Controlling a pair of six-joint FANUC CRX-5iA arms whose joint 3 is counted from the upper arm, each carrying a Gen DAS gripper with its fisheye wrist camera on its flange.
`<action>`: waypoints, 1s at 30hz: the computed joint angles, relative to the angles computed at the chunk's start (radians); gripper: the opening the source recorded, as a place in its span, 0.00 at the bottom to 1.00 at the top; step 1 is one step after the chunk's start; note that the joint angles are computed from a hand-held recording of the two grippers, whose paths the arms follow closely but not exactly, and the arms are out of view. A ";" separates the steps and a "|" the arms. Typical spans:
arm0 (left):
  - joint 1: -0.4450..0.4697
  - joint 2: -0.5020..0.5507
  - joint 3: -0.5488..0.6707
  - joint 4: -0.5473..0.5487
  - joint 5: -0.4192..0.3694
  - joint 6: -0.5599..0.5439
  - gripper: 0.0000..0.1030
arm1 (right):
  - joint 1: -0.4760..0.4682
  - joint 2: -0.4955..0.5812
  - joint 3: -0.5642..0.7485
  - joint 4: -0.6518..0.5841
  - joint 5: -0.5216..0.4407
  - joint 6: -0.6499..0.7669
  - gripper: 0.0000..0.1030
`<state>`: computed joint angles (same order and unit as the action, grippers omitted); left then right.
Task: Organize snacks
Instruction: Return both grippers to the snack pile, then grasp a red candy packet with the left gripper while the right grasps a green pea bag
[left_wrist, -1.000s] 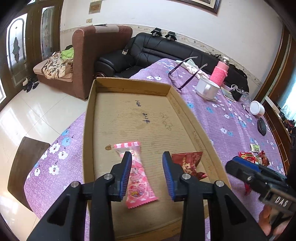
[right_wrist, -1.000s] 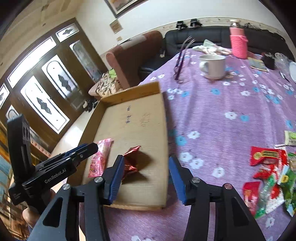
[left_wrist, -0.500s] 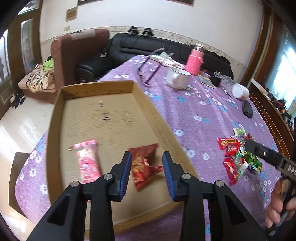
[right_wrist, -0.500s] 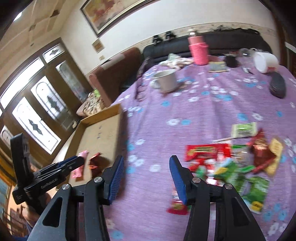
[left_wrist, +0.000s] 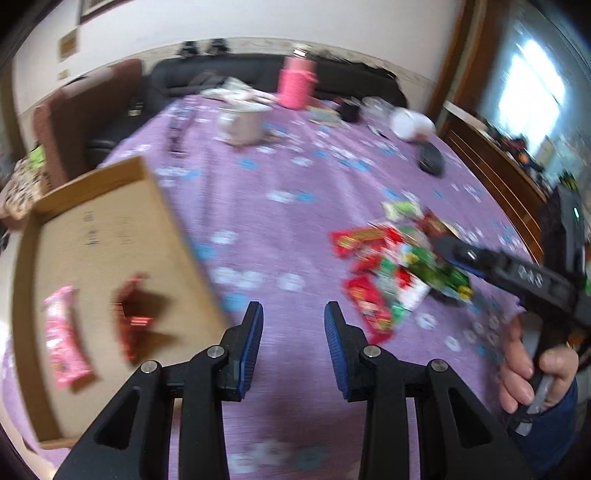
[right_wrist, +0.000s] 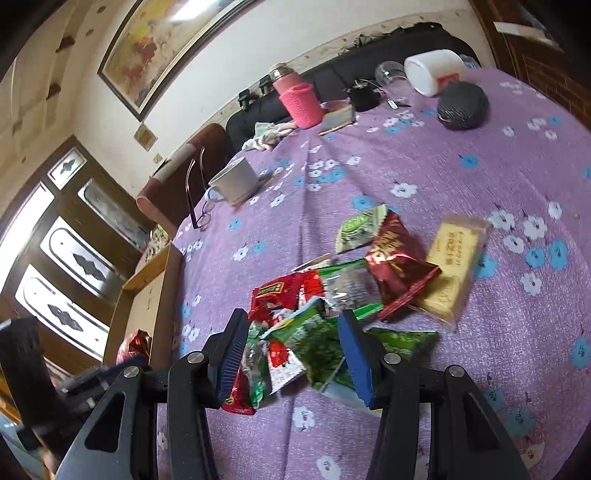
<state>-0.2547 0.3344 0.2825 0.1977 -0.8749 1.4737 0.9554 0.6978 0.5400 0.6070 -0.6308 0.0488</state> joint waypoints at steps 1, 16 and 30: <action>-0.015 0.019 0.017 0.003 -0.015 -0.005 0.36 | 0.000 -0.001 -0.005 0.008 -0.003 -0.003 0.53; -0.076 0.164 0.151 0.017 -0.075 0.026 0.36 | -0.005 -0.023 -0.049 0.032 0.028 -0.044 0.53; -0.064 0.157 0.100 0.002 0.048 0.046 0.19 | 0.026 0.079 0.132 0.039 -0.185 0.106 0.53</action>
<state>-0.3184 0.4910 0.3823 0.1998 -0.8266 1.5198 0.9814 0.7765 0.6724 0.6457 -0.8162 0.1544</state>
